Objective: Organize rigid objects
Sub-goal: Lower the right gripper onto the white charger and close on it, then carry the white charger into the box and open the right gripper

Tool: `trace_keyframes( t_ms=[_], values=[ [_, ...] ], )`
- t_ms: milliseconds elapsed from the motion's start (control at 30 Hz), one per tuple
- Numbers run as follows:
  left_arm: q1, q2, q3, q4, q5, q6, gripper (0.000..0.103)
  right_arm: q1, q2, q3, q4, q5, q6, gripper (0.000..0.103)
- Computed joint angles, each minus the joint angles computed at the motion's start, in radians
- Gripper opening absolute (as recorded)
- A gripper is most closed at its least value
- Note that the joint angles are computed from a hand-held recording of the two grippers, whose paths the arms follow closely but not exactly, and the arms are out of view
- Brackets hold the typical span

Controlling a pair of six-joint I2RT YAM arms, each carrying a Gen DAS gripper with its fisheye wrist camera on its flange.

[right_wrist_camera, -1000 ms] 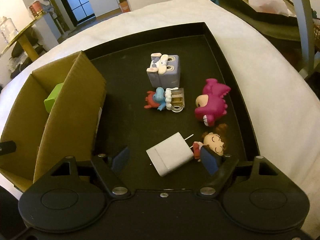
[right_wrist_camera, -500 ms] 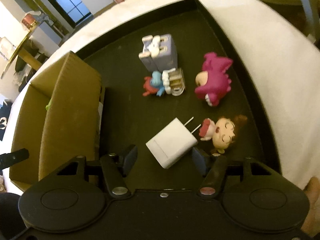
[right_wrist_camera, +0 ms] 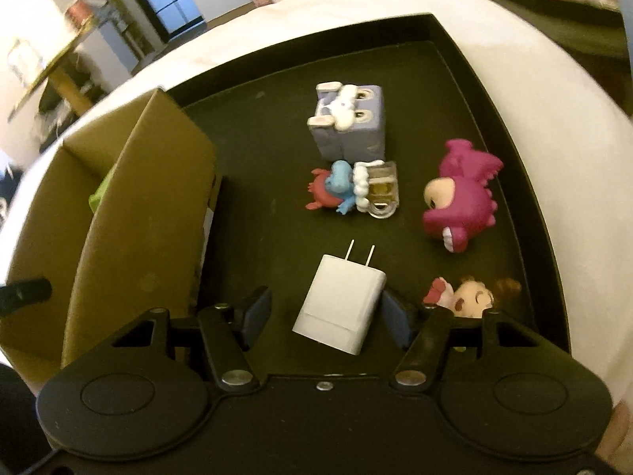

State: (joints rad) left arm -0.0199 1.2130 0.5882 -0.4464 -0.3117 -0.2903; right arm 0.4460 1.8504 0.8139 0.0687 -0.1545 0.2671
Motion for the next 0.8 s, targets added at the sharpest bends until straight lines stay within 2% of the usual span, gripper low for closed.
trace_keyframes(
  t_ms=[67, 100, 200, 333, 800],
  values=[
    [0.006, -0.006, 0.0, -0.003, 0.007, -0.002, 0.058, 0.031, -0.004, -0.011, 0.015, 0.065, -0.046, 0.051],
    [0.008, -0.013, -0.002, -0.003, 0.009, -0.002, 0.058, 0.047, -0.007, -0.017, 0.021, 0.101, -0.073, 0.042],
    [0.005, -0.033, -0.011, -0.005, 0.001, -0.003, 0.058, 0.043, -0.02, -0.026, 0.021, 0.099, -0.095, 0.038],
    [0.011, -0.047, -0.014, -0.017, 0.005, -0.01, 0.058, 0.029, -0.035, -0.028, 0.005, 0.077, -0.094, 0.037],
    [0.058, -0.049, -0.019, -0.02, 0.053, -0.001, 0.057, 0.078, -0.164, -0.046, 0.021, 0.1, -0.119, 0.037]
  ],
)
